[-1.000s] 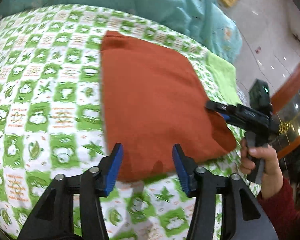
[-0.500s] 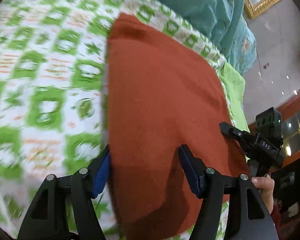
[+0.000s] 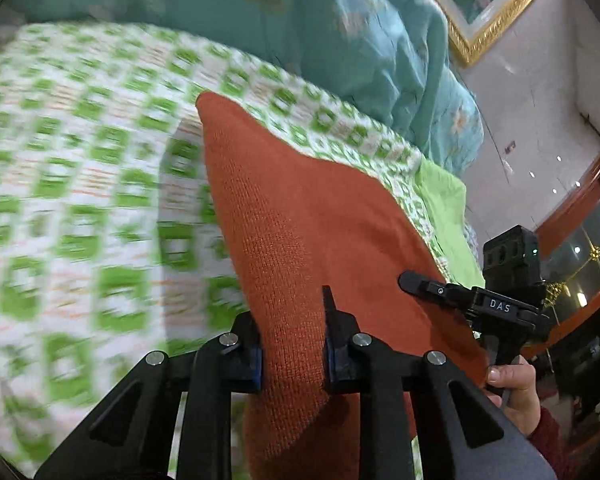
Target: Fold small clothes
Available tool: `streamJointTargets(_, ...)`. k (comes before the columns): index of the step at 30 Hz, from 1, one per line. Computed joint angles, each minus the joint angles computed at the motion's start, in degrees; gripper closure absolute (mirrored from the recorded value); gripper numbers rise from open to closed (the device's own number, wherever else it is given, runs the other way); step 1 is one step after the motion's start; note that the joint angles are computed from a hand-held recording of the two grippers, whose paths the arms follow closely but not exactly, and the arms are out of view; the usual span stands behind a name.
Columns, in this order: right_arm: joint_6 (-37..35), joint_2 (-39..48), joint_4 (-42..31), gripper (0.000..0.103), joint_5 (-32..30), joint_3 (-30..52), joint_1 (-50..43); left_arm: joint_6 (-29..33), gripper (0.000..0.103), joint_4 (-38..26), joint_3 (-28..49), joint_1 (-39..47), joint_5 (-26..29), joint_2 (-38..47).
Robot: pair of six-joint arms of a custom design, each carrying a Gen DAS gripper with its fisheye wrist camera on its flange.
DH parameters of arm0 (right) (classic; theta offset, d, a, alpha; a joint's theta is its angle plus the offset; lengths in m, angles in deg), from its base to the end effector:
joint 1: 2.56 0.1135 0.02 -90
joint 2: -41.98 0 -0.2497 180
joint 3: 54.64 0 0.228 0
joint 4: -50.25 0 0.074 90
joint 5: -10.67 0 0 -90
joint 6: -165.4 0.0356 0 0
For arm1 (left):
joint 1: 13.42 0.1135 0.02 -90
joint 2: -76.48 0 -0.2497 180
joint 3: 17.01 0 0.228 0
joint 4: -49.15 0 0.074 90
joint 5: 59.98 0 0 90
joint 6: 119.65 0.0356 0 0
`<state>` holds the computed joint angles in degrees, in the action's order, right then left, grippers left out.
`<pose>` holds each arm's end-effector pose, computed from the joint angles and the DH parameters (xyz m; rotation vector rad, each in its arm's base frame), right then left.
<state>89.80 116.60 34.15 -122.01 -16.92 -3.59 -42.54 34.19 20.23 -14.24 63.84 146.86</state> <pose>0.1968 0.0206 0.1374 0.0113 2.4212 1.0251 0.1959 -0.0226 0.1470 0.0251 2.3791 -0.8213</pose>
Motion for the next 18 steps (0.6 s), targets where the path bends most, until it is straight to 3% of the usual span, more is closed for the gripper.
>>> streamJointTargets(5, 13.3, 0.5, 16.2, 0.079, 6.0, -4.1, 17.1, 17.4, 0.083, -19.0, 0.7, 18.6, 6.7, -11.1)
streamJointTargets(7, 17.4, 3.8, 22.4, 0.079, 9.1, -3.9, 23.6, 26.9, 0.083, -25.4, 2.2, 27.6, 10.0, -10.5)
streamJointTargets(10, 21.0, 12.3, 28.6, 0.079, 13.5, -1.1, 31.1, 36.0, 0.082, -27.8, 3.3, 35.5, 10.4, -3.7)
streamJointTargets(14, 21.2, 19.1, 25.8, 0.078, 21.1, 3.9, 37.7, 41.4, 0.077, -25.0, 2.4, 39.5, 7.1, 4.8)
streamJointTargets(17, 22.2, 17.3, 22.2, 0.067, 25.0, 4.2, 39.5, 46.1, 0.071, -29.2, 0.6, 43.6, 7.6, -1.2)
streamJointTargets(18, 22.8, 15.3, 18.7, 0.059, 27.0, 4.5, 40.1, 48.2, 0.068, -32.0, -0.1, 45.5, 7.3, -5.0)
